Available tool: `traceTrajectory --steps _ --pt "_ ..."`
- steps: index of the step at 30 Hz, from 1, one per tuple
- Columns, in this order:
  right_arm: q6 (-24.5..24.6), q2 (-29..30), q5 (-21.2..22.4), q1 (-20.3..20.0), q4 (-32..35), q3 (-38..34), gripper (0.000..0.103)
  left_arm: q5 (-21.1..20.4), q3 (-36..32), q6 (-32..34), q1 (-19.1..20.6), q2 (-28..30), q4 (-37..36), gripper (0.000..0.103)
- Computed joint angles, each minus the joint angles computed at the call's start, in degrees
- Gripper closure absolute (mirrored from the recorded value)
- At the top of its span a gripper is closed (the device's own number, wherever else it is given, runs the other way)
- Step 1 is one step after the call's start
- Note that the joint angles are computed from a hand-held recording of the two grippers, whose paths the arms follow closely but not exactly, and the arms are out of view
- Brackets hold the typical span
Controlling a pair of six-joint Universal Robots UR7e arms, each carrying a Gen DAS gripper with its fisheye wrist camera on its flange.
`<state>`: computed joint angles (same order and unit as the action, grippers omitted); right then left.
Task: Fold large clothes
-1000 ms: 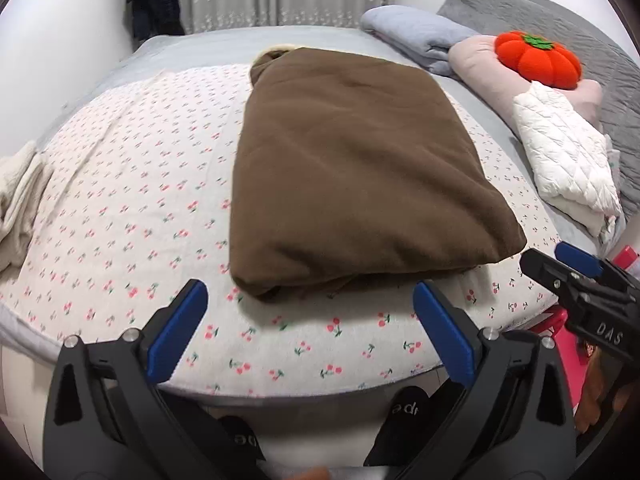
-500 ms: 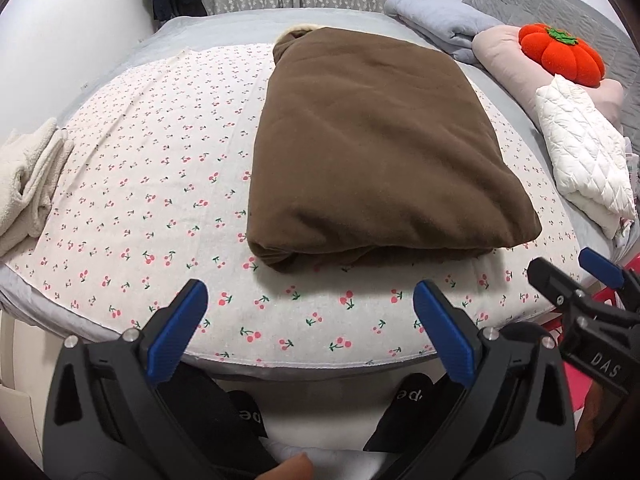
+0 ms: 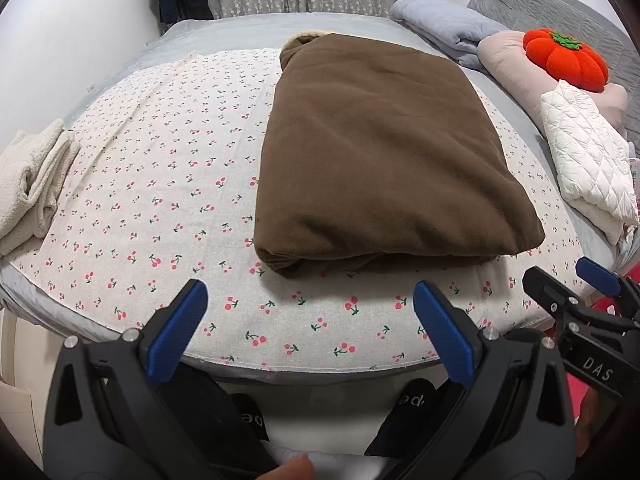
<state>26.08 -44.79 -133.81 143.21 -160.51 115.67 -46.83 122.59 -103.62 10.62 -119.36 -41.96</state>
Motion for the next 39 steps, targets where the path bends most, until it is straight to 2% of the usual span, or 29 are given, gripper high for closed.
traceTrajectory --steps 39 --pt "0.9 0.2 0.9 -0.2 0.9 -0.2 0.008 -0.2 0.4 0.5 0.3 0.8 -1.3 0.001"
